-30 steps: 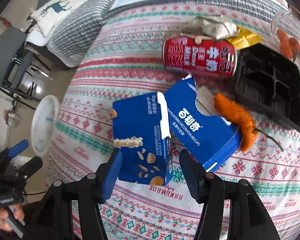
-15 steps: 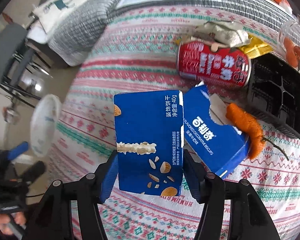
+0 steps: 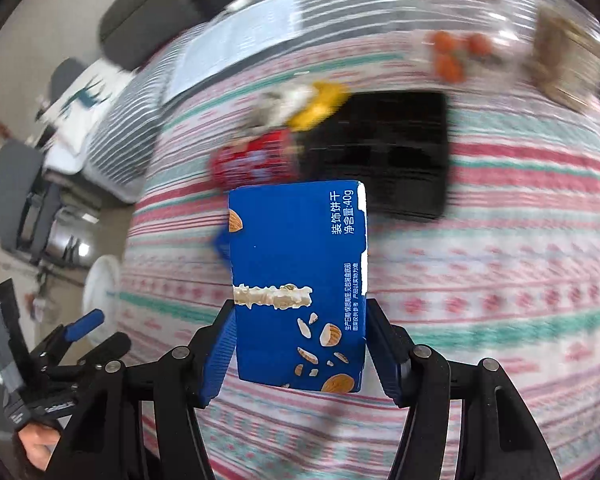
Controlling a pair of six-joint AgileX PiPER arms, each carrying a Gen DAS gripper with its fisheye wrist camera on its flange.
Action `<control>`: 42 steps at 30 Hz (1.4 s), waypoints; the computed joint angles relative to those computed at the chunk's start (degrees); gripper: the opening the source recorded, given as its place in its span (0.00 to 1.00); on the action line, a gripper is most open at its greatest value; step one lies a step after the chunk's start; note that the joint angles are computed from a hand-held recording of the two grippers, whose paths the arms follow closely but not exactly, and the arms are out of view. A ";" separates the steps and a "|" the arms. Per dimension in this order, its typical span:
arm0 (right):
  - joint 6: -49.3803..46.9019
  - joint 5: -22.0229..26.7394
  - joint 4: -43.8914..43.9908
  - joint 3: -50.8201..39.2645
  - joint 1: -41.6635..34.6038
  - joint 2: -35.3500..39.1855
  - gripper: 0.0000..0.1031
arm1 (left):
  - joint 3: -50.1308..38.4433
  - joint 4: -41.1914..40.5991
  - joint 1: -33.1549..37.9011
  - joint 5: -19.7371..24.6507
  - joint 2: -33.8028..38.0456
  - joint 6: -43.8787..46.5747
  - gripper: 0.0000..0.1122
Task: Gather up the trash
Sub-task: 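Grasp the second blue biscuit box with the left gripper while the right gripper holds its box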
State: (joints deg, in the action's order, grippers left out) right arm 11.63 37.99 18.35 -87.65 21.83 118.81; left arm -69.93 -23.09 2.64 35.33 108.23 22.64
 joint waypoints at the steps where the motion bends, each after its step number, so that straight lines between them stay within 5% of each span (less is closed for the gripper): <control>1: -0.04 -0.54 -0.26 1.90 -0.95 -1.01 0.61 | -0.82 -0.51 -0.55 0.21 0.76 0.37 0.87; 8: 0.25 -3.00 -1.85 11.17 -6.08 -5.90 0.61 | -9.20 1.08 -6.88 -0.15 8.50 -12.22 0.85; 18: -4.60 -3.72 -0.59 15.19 -12.08 -7.98 0.61 | -19.16 24.60 -15.01 -2.49 16.64 -48.40 0.73; 22: -5.89 -4.08 -0.39 16.06 -12.74 -8.62 0.61 | -20.56 29.42 -16.09 -3.63 18.63 -55.60 0.72; 24: -6.74 -4.24 0.16 16.81 -13.28 -9.24 0.61 | -22.92 31.23 -16.63 -2.47 20.17 -56.53 0.71; 29: -6.72 -4.61 0.06 17.75 -13.52 -9.76 0.61 | -23.31 34.68 -17.07 -2.12 20.31 -55.92 0.48; 42: 0.12 -4.25 -3.74 14.42 -7.36 -9.81 0.61 | -8.95 20.30 -11.05 -4.82 9.02 -33.53 0.48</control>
State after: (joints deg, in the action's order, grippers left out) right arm 11.75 33.74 14.61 -73.23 14.47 109.00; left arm -78.88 -2.79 -8.41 30.51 117.26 -10.89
